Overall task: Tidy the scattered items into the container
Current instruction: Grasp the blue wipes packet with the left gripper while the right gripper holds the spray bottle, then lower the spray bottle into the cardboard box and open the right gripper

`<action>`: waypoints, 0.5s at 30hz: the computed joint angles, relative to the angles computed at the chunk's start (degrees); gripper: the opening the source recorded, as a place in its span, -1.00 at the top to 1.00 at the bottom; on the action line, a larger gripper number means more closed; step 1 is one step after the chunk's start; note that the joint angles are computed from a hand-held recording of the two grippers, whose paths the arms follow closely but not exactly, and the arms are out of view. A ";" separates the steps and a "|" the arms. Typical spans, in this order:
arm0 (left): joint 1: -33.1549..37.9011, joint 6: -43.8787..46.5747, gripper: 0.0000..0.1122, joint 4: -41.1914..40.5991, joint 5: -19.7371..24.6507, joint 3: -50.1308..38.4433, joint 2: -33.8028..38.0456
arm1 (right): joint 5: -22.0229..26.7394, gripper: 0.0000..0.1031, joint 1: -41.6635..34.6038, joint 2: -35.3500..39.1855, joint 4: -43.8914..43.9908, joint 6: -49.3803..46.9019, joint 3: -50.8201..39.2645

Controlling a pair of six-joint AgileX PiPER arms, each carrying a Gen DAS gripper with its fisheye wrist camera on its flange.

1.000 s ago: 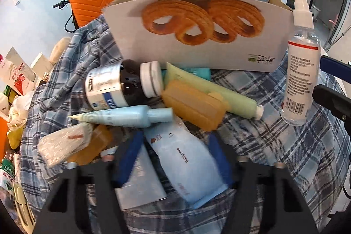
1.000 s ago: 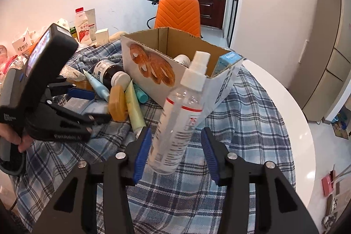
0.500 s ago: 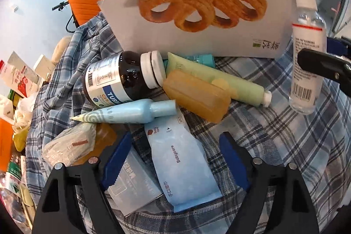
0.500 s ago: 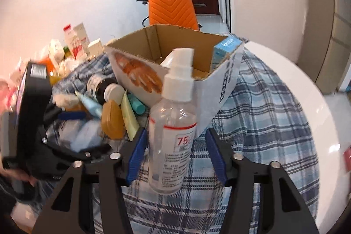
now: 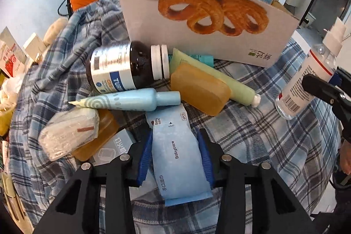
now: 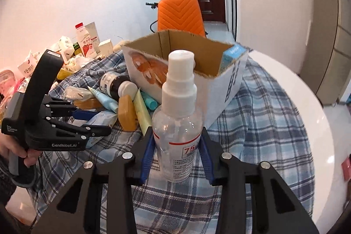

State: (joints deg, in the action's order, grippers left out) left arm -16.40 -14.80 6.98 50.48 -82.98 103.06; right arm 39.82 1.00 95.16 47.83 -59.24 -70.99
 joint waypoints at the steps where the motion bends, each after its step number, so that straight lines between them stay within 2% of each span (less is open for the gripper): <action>1: -0.33 0.01 0.23 0.26 0.09 0.00 -0.37 | 0.15 0.27 -0.22 -0.22 0.46 -0.20 -0.32; 5: -1.19 1.05 0.23 0.61 0.45 -0.24 -1.71 | 0.88 0.27 -1.04 -1.23 2.73 -0.46 -2.80; 9: -3.39 -1.24 0.23 3.61 0.94 -2.32 -1.34 | -1.42 0.27 -0.50 -2.22 4.42 -0.42 -6.17; 15: -5.42 -3.45 0.23 5.07 2.22 -6.53 -1.52 | -7.85 0.27 3.82 1.46 -8.09 12.68 -15.19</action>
State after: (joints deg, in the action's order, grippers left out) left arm -21.82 -18.25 12.05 52.70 -89.51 101.54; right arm 31.97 4.83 96.62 39.74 -46.56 -86.18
